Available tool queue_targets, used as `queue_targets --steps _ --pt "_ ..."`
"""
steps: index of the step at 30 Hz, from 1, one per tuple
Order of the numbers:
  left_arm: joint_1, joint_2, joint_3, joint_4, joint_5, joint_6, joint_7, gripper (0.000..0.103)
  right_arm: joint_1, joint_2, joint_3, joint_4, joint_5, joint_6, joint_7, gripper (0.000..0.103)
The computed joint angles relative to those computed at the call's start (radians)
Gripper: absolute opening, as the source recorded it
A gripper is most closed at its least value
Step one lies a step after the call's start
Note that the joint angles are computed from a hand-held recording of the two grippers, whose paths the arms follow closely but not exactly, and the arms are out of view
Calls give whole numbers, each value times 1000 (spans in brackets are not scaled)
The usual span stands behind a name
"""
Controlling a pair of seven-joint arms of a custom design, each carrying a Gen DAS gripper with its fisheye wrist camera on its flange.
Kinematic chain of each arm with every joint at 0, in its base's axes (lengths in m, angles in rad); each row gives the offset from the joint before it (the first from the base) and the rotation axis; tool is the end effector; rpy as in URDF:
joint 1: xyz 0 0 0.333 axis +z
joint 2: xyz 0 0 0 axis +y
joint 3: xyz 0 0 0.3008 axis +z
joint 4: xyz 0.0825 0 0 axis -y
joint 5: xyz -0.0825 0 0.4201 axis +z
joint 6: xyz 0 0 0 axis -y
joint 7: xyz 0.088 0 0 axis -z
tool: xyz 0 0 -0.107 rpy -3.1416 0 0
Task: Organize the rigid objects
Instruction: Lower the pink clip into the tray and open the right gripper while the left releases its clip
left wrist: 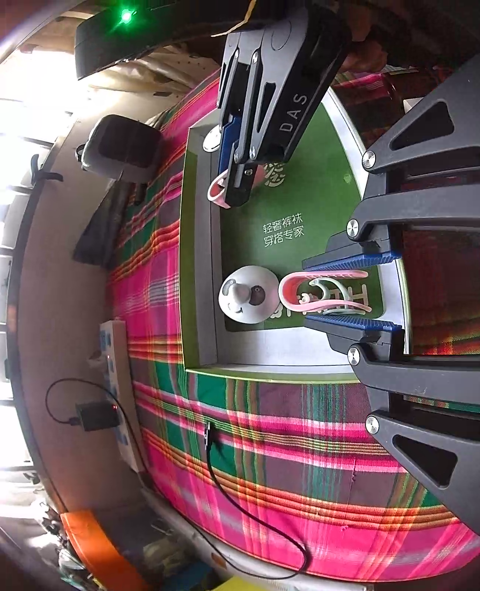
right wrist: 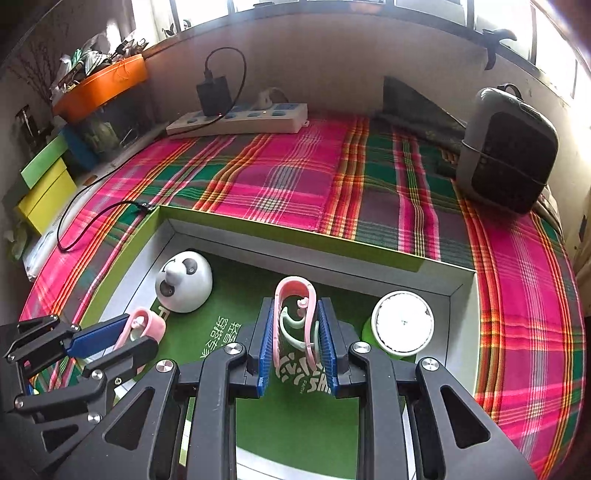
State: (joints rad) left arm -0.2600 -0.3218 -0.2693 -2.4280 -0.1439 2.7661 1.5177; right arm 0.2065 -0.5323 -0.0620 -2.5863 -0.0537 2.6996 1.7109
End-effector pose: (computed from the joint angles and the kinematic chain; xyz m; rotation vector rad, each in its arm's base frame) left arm 0.4523 -0.2624 0.4645 -1.5335 2.2523 -0.8164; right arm 0.4585 0.0679 0.4790 -1.8629 1.7839 -0.5220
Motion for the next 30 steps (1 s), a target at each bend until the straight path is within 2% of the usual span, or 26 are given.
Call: queue_targets --steps 24,30 --pt "-7 10 6 9 -21 -6 20 23 -2 36 5 26 3 -19 -16 24" --pt "-11 11 8 9 -26 -3 26 25 -8 34 10 25 -3 -18 -8 31"
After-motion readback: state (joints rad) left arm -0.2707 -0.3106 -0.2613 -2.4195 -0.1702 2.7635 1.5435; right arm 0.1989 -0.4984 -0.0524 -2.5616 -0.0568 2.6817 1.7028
